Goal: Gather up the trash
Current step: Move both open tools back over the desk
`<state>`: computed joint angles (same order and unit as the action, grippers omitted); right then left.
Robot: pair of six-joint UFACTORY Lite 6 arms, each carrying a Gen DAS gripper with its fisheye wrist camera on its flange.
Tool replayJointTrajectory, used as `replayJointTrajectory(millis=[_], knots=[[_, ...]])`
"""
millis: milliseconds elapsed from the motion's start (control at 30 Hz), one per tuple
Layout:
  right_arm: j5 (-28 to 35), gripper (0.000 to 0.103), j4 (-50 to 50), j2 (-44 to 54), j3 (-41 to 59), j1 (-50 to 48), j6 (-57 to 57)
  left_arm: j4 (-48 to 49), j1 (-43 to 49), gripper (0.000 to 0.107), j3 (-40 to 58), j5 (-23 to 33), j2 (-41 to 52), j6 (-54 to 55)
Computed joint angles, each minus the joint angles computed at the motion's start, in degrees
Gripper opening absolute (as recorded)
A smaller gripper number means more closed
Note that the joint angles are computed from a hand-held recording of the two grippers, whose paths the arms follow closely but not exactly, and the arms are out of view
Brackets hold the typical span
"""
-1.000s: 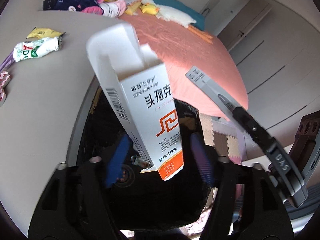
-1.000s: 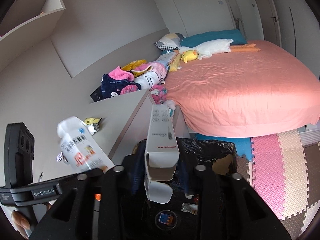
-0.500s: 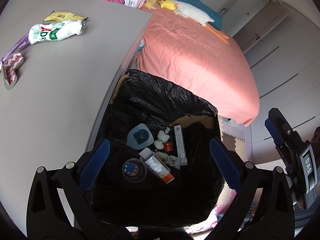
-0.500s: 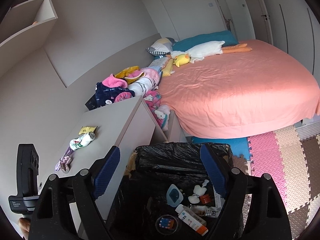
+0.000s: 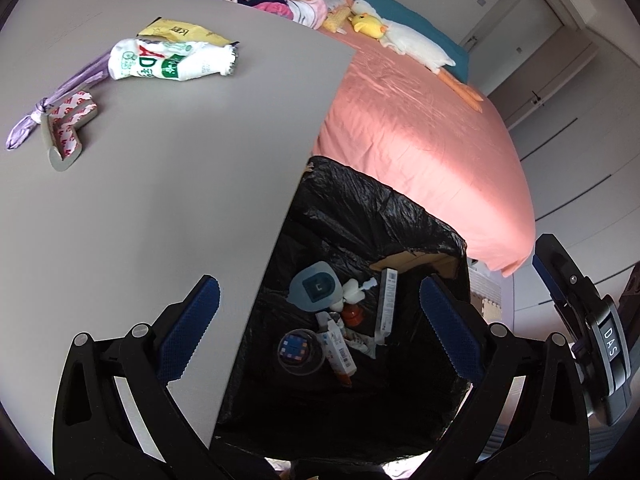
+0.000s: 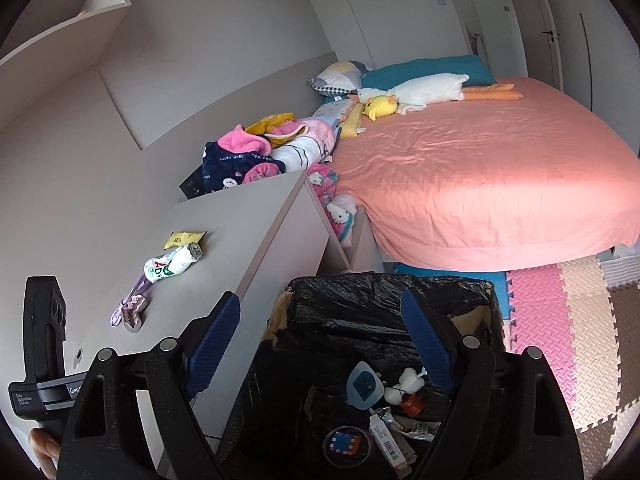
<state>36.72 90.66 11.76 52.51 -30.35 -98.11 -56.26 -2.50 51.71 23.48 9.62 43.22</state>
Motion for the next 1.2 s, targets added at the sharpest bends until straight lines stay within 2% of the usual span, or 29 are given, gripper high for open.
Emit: replayJointTrajectory(millis=[600, 867, 1200], knots=[[-11.4, 0.083, 7.11, 6.16, 6.91, 21.22, -2.36, 3.77, 16.58, 0.097, 7.92, 2.86, 6.62, 3.63], [-16.09, 0.083, 3.98, 12.37, 15.18, 28.32, 1.04, 4.65, 22.49, 0.097, 14.18, 3.6, 13.13, 4.47], [-19.3, 0.083, -9.27, 22.34, 28.37, 34.55, 13.56, 8.65, 25.99, 0.097, 23.97, 4.22, 22.11, 0.74]])
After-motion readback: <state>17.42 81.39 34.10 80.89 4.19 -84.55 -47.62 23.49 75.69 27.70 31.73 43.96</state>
